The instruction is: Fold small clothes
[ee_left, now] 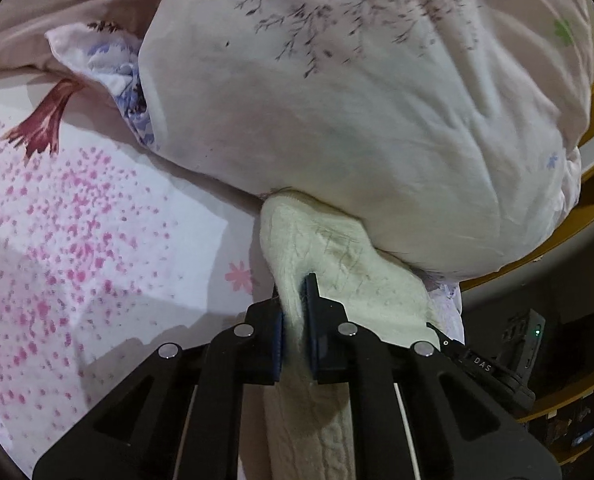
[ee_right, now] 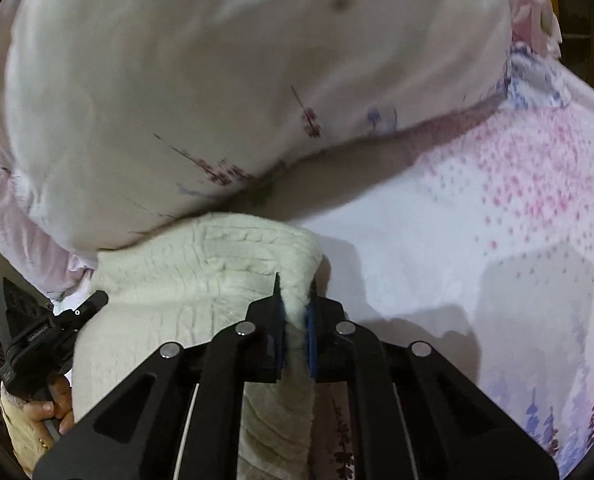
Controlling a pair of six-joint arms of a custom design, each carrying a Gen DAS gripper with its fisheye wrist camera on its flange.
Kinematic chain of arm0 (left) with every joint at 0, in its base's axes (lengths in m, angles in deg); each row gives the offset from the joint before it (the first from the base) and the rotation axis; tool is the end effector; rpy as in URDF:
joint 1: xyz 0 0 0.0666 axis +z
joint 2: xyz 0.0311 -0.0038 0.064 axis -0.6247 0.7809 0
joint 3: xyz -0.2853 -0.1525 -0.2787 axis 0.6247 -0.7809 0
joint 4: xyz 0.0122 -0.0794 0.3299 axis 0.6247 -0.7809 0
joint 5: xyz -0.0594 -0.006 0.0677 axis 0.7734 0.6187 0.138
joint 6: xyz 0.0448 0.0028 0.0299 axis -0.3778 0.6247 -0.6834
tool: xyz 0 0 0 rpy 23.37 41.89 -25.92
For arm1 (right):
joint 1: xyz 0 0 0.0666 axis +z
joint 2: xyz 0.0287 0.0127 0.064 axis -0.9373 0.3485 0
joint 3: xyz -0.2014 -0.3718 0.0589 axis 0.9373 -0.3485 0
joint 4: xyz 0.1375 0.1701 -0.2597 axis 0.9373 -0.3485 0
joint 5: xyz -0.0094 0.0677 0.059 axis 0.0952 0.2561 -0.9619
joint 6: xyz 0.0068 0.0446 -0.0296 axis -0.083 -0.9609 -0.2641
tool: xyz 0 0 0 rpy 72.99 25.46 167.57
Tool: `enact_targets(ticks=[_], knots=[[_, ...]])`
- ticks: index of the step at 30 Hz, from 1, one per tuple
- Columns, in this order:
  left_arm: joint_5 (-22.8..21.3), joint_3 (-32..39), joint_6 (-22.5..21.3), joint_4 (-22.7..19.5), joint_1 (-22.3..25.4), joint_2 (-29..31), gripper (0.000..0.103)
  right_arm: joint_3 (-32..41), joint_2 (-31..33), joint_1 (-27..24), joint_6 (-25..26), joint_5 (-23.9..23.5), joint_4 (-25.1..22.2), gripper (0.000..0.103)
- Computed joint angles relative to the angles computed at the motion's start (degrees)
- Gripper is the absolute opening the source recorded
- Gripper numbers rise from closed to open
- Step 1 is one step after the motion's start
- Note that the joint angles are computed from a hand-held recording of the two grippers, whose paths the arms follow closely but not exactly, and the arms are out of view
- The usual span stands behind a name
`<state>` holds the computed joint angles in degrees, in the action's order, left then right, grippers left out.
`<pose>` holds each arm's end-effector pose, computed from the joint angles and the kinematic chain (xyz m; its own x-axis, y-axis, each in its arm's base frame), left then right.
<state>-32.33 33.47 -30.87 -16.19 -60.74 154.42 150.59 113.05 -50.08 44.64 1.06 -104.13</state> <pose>0.5303 -0.2250 0.3153 -0.7945 -0.4329 -0.4260 -0.0493 0.7451 -0.6651 0.5922 0.2186 0.3290 -0.8544 0.1007 -0.5098 -0.1439 0.8968 0.4184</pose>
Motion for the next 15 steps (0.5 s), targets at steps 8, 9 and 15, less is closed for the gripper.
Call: enact_targets(ticks=[8,9,15], knots=[[6.9,-8.6,1.9,6.0,2.4,-6.2,0.062,-11.2,-7.5,-3.2,-3.6,-12.6,8.8,0.052],[6.5,-10.2,1.7,6.9,2.0,-7.5,0.063,-12.5,-8.1,-3.4,-3.5,-13.8,9.4,0.052],[7.3,-14.7,-0.3,6.8,-1.4,-10.4,0.063,-15.8,-8.5,-1.9,-1.6,-14.0,9.9,0.007]])
